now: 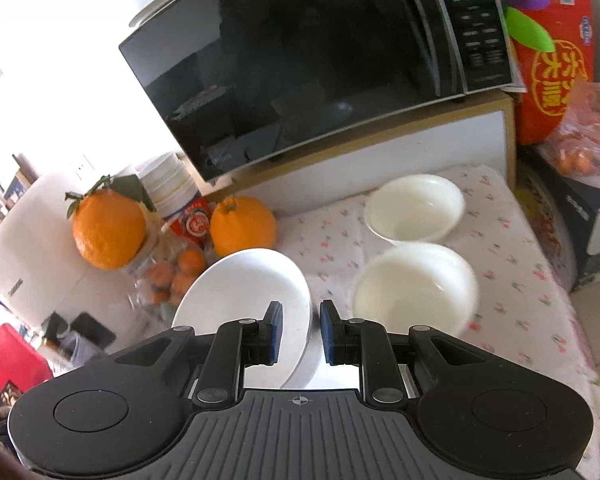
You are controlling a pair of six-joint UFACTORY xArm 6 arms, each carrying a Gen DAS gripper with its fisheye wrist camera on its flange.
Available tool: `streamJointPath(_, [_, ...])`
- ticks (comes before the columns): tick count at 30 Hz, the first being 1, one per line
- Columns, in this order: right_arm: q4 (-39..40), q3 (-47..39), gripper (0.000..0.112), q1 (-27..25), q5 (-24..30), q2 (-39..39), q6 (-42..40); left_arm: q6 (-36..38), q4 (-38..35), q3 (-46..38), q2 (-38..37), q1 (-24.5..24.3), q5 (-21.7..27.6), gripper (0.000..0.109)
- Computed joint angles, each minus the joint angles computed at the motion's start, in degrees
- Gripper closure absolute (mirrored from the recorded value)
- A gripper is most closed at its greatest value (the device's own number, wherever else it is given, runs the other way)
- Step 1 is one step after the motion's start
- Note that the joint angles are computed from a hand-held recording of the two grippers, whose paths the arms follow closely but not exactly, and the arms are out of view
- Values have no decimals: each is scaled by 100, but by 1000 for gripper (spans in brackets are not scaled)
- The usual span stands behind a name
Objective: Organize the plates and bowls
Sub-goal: 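Carry the white bowl with both grippers and lower it beside the plate stack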
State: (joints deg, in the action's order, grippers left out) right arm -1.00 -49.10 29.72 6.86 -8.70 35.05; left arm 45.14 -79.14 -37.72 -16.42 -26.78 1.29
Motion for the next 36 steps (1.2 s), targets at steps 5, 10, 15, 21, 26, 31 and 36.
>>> streamJointPath(5, [-26, 409, 90, -125, 509, -592, -12, -366, 305, 166, -109, -275, 191, 89])
streamJointPath(10, [-139, 758, 90, -359, 902, -1081, 32, -693, 668, 120, 93, -665, 155, 89])
streamJointPath(15, [172, 1094, 90, -646, 1090, -1461, -217, -809, 844, 12, 319, -962, 195, 89])
streamJointPath(21, [424, 1272, 90, -939, 1392, -1597, -458, -915, 1074, -69, 511, -1233, 191, 89])
streamJointPath(26, [483, 1318, 90, -1084, 1537, -1528, -608, -1286, 1639, -27, 609, -1334, 226, 89])
streamJointPath(31, [497, 1256, 90, -1120, 1742, -1393, -701, -1870, 2369, 39, 697, -1322, 376, 89])
streamJointPath(36, [439, 1162, 90, -1102, 1884, -1219, -721, -2356, 2991, 66, 740, -1240, 536, 89])
